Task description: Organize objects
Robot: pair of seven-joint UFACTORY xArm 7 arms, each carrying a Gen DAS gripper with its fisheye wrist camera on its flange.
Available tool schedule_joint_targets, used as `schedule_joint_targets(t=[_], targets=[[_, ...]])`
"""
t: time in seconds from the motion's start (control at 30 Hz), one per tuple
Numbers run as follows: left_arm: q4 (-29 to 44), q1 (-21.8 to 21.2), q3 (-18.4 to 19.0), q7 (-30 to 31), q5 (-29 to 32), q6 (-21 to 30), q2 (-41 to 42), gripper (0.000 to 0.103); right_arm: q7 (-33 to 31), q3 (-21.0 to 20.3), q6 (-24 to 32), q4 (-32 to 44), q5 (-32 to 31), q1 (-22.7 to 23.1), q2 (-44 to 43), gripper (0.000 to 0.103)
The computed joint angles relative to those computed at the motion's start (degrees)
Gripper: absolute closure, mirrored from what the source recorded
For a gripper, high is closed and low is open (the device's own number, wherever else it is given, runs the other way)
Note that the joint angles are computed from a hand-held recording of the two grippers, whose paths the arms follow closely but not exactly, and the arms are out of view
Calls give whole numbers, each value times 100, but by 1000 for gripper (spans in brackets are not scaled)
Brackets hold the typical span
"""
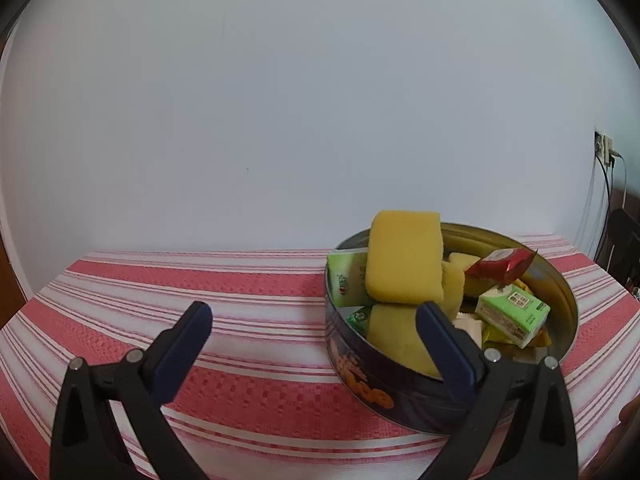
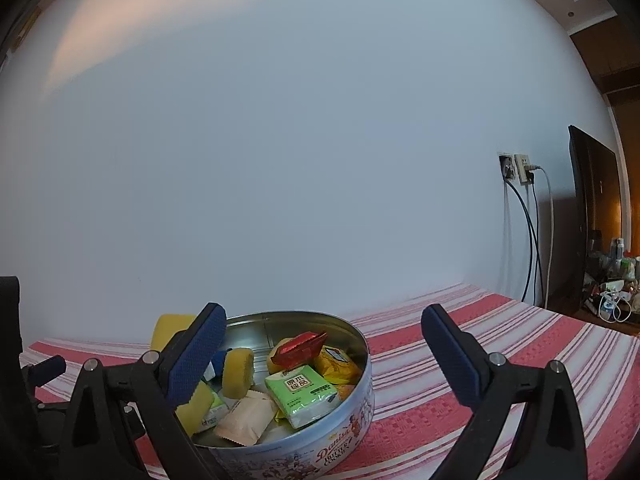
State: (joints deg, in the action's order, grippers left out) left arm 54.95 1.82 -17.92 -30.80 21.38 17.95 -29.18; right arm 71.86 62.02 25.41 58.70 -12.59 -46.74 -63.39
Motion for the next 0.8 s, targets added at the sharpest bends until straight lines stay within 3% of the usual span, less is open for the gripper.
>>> schedule_joint_targets(t=[0.8], targets=[[95, -181, 136, -94, -21, 199, 130, 0, -98, 79, -7, 62, 12, -66, -15, 3]])
